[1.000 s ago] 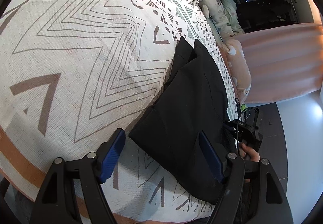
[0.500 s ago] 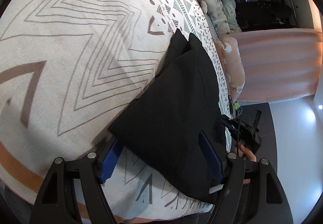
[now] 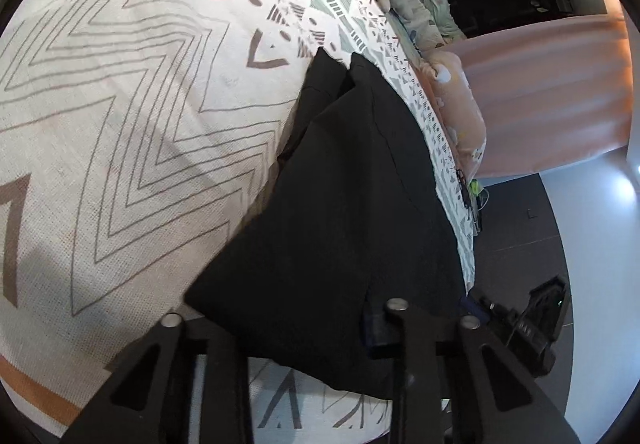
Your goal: Fold large clothes
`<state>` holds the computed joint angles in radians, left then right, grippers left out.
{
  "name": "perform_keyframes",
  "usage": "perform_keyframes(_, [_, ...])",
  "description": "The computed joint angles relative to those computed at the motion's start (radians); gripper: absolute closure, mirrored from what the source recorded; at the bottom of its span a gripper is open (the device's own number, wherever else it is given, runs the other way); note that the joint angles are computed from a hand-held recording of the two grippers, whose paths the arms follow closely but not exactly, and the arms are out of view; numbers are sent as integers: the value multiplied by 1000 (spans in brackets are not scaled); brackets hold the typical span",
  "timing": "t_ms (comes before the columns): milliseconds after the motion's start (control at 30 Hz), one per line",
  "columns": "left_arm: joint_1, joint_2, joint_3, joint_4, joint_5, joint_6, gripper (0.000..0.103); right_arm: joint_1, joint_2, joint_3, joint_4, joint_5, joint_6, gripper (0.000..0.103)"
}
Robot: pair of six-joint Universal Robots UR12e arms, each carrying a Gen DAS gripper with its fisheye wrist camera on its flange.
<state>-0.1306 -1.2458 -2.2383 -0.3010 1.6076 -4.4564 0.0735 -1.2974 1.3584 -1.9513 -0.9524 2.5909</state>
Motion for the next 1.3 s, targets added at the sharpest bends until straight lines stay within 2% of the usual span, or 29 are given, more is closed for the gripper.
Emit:
perform_keyframes(33, [-3,0,7,0,6,9,83,2,3,5,-10,2,6,42])
perform_keyframes(133, [-18,-5,41,-27,39,44,86,-11,2,11,17,25,-9,42])
perform_keyframes(200, [-23,-8,56,-27,51,62,87,-39,-36,19,69,48,-34,42])
perform_keyframes(233, [-25,-11,67,-27,55,71,87,-42,-40,32,59,56,-34,42])
perform_keyframes(300, [-30,-19,90,-31,63,93,88,-83,-83,43,109,71,-80,55])
perform_keyframes(367, [-36,-30,116,-30,70,119,88,-91,-93,55,116,73,-84,61])
perform_keyframes(467, [-43,-51,157,-28,70,161,89,-110,-109,78,138,83,-95,64])
perform_keyframes(567, [-51,-73,199,-25,63,203,89,-124,-121,107,167,95,-124,71])
perform_keyframes(667, [-57,-97,242,-27,45,244,89,-127,-114,122,181,107,-102,78])
perform_keyframes(867, [-87,-170,350,-39,11,319,90,-135,-84,144,170,162,-100,79])
perform_keyframes(1033, [-105,-228,421,-29,-23,360,90,-166,-48,93,317,219,-163,78])
perform_keyframes(1133, [-122,-265,470,-48,-36,387,90,-192,-44,100,266,258,-132,78])
perform_keyframes(1233, [-132,-296,510,-64,-58,411,90,-224,-41,99,280,310,-130,78])
perform_keyframes(1300, [-140,-317,532,-72,-69,422,90,-246,-37,103,250,333,-102,78])
